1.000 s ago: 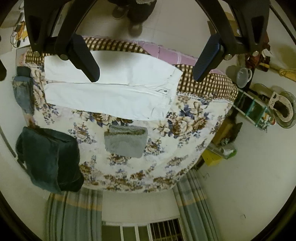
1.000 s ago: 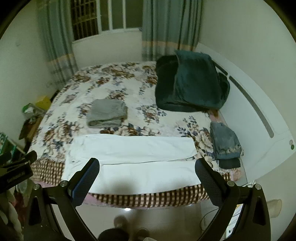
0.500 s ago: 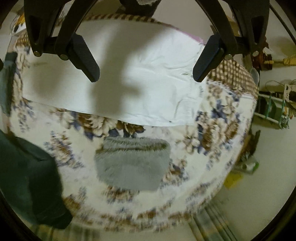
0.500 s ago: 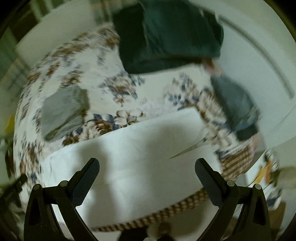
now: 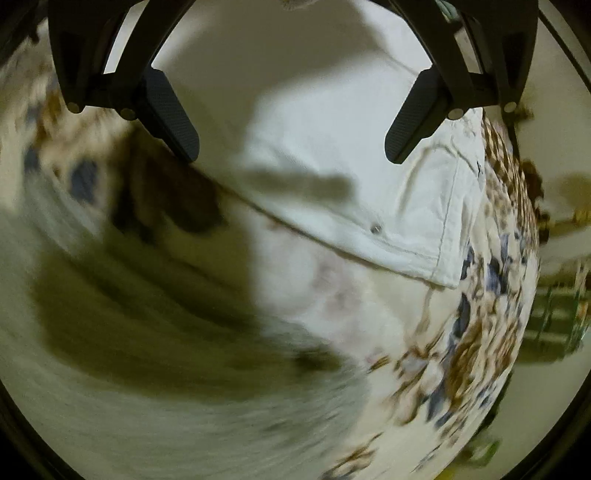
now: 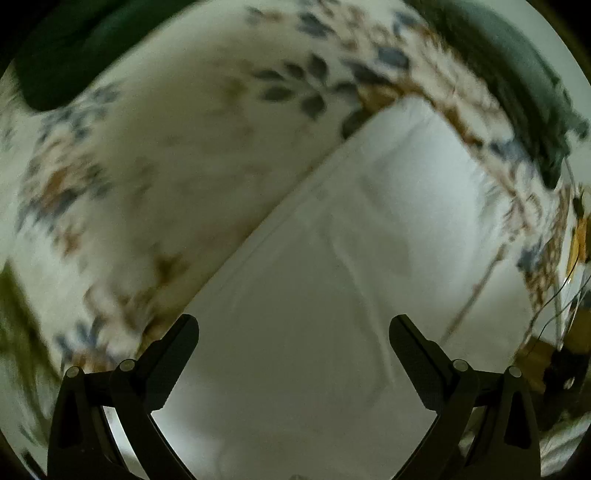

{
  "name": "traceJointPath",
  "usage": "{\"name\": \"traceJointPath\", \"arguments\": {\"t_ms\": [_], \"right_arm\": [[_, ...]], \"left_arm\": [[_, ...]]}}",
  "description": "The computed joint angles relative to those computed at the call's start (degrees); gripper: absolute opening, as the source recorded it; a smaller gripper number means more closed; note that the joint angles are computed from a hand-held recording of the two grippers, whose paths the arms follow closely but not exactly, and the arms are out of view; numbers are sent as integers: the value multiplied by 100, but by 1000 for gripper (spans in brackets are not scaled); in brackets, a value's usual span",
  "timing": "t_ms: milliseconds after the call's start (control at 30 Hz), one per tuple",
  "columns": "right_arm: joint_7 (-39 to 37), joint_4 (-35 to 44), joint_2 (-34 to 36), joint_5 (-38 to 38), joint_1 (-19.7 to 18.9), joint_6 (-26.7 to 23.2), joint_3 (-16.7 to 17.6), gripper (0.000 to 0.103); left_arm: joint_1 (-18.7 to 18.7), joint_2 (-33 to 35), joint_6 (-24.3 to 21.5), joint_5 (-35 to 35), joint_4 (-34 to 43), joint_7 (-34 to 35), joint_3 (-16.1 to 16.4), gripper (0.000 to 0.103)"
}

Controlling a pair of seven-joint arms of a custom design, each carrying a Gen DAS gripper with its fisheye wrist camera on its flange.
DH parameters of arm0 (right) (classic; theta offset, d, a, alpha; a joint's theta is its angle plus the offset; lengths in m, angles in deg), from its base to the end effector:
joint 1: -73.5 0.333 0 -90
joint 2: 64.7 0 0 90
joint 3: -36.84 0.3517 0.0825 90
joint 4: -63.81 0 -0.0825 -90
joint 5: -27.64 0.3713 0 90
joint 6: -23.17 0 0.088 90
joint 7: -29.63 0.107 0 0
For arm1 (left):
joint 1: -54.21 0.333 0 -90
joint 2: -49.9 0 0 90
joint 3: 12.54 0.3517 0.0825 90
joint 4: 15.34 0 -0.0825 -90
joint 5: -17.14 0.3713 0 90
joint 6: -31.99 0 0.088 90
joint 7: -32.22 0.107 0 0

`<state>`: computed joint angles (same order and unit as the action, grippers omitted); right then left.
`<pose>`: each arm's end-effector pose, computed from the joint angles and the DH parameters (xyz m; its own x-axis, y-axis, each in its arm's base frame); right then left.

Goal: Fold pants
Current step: 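Lower both tools onto the white trousers' waistband and hem ends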

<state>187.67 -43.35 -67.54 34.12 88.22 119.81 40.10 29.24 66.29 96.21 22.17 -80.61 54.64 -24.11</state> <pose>0.4894 0.1709 0.5592 -0.7732 -0.6285 0.0848 -0.6138 0.7752 0.1491 0.4896 -0.3195 0.6567 0.5051 -0.8151 -0.2837 -0.8336 -0.5459 0.0844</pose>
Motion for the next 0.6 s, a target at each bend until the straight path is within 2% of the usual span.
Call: {"name": "traceJointPath", "arguments": {"t_ms": [267,533,600], "right_arm": [[-256,-916,-17,294,-153,915,-107,103],[-238,-1030,66,200,-48,1139,0,103],[-205,-992,97,235,-32,1177,6,103]], "left_arm": [[389,-538,788,-288,-1288,-492,50,103],[491,-836,1241,-75,-1796,-551,-78,103],[477,-1014,1408,30,-2012,-554,-124,92]]}}
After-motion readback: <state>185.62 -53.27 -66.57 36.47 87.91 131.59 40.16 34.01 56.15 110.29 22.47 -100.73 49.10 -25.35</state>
